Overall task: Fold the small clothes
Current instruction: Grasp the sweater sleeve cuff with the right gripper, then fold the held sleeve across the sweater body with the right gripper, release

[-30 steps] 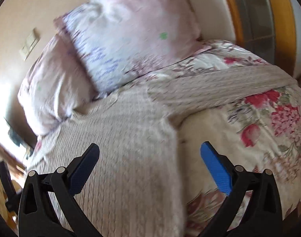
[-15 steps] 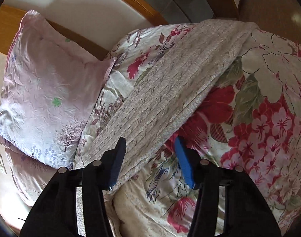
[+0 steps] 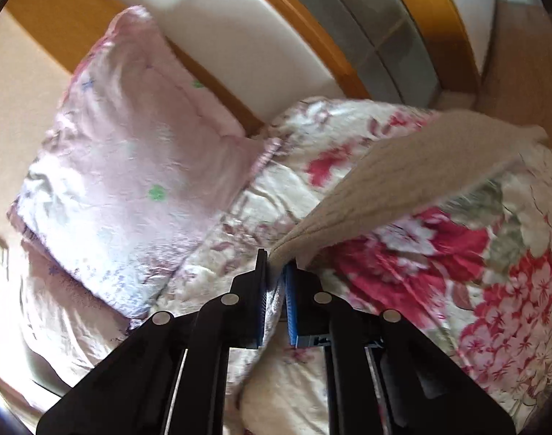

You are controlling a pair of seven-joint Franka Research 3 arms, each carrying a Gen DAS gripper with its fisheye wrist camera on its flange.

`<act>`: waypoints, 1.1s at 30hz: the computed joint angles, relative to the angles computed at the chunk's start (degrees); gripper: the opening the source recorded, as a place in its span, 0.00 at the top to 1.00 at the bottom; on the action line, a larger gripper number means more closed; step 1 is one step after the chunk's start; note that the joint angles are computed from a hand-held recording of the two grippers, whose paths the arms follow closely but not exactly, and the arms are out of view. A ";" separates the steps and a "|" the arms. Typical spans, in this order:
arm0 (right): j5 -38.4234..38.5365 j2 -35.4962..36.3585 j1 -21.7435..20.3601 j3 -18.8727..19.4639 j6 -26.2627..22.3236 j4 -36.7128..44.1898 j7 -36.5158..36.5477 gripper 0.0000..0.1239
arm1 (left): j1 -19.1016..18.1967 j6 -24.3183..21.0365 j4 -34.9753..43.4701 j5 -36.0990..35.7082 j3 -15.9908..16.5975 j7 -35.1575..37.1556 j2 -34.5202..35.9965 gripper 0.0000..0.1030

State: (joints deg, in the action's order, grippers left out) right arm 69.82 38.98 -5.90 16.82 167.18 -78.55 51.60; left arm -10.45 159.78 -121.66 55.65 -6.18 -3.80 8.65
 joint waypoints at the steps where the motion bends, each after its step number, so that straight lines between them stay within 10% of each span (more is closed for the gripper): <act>1: 3.23 -0.62 -1.80 3.42 -0.52 0.07 -6.43 0.92 | 0.01 0.00 -0.04 0.02 0.01 0.03 -0.01 0.02; 6: 6.89 -3.39 -0.82 6.51 -10.83 -1.31 -20.68 0.92 | 0.01 0.43 -0.18 0.62 0.17 -0.68 0.00 0.02; 15: -16.73 2.47 12.74 -4.41 -25.18 3.64 -1.05 0.89 | 0.12 1.04 -0.56 1.52 0.28 -1.71 -0.11 0.02; 17: -15.93 1.36 10.57 -3.01 -28.17 1.70 0.02 0.57 | 0.13 0.85 -0.54 1.40 0.19 -1.58 -0.11 0.02; 24: 5.88 -11.53 3.58 -1.23 -18.77 -14.65 -12.93 0.45 | -0.72 -6.24 2.23 -4.21 -1.32 6.34 1.47 0.02; 33: 1.17 -6.44 5.34 -8.69 -12.13 -12.16 14.23 0.60 | -2.46 -11.95 4.79 -7.43 -1.26 11.89 2.87 0.02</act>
State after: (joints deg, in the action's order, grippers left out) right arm 70.99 32.53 -0.56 8.13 155.05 -90.71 65.83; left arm -12.91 147.83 -116.87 48.22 -7.43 8.09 11.51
